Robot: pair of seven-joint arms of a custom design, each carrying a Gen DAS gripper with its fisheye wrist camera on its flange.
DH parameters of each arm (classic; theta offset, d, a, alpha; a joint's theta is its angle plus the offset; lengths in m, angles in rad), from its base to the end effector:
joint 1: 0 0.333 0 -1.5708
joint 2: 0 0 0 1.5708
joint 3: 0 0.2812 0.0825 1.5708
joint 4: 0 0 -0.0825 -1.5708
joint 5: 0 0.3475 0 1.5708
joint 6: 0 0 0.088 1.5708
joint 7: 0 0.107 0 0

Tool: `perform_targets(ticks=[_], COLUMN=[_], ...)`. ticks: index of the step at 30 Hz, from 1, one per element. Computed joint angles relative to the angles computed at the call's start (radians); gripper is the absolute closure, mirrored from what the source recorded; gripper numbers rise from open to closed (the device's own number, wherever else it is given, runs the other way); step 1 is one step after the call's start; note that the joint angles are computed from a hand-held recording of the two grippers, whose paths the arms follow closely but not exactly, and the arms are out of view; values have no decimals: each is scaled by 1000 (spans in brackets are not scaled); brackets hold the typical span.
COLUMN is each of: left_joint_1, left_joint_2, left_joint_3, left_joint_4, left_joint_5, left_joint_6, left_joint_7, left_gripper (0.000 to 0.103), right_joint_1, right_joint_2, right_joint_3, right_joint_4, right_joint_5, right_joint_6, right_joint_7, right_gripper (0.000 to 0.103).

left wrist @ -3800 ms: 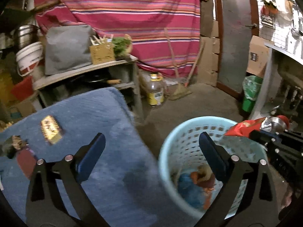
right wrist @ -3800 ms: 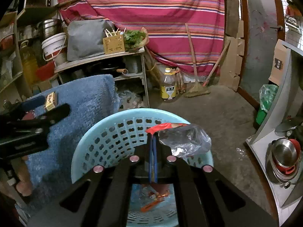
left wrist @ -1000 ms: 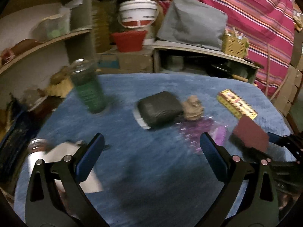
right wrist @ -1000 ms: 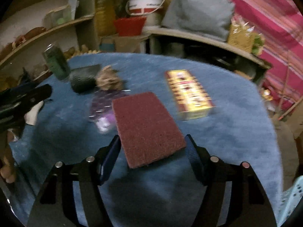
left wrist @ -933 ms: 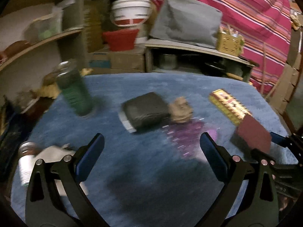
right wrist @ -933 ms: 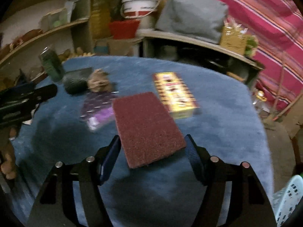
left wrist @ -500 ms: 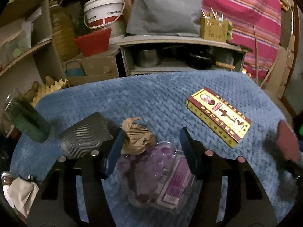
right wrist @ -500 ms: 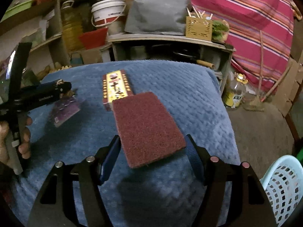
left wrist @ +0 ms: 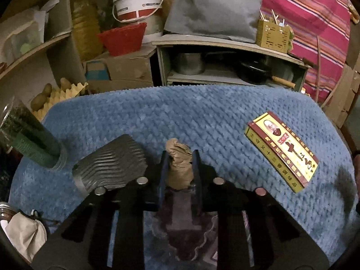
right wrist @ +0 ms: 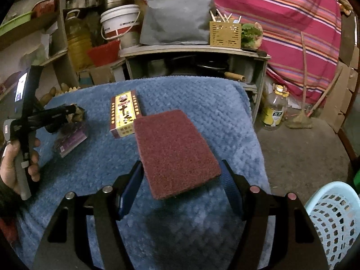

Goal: Collect trash
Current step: 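Carry both items over the basket and open the left tool to drop them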

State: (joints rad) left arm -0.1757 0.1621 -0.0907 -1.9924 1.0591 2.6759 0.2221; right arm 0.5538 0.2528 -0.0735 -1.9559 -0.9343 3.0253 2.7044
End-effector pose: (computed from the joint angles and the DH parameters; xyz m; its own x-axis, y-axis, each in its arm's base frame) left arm 0.5561 -0.1775 0.4133 0.2500 -0.9677 -0.0325 -0.6658 -0.1474 -0.7314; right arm 0.5016 0.3325 0.4097 0.2761 -0.9581 -0.0757 -0.6372 -0.1235 -0.7608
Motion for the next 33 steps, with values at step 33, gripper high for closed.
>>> perform_targets(ticks=[33], left_joint_1=[-316], left_joint_2=[9], left_joint_3=[-243], left_joint_4=[151], left_joint_5=[249], left_joint_6=[-97], left_joint_7=[-162], left_gripper=[84], right_joint_1=[-394], right_joint_2=[-700], right_joint_3=[147], right_joint_4=[-619], right_joint_5=[-313], right_joint_6=[-75], right_joint_7=[309], right_gripper=[35])
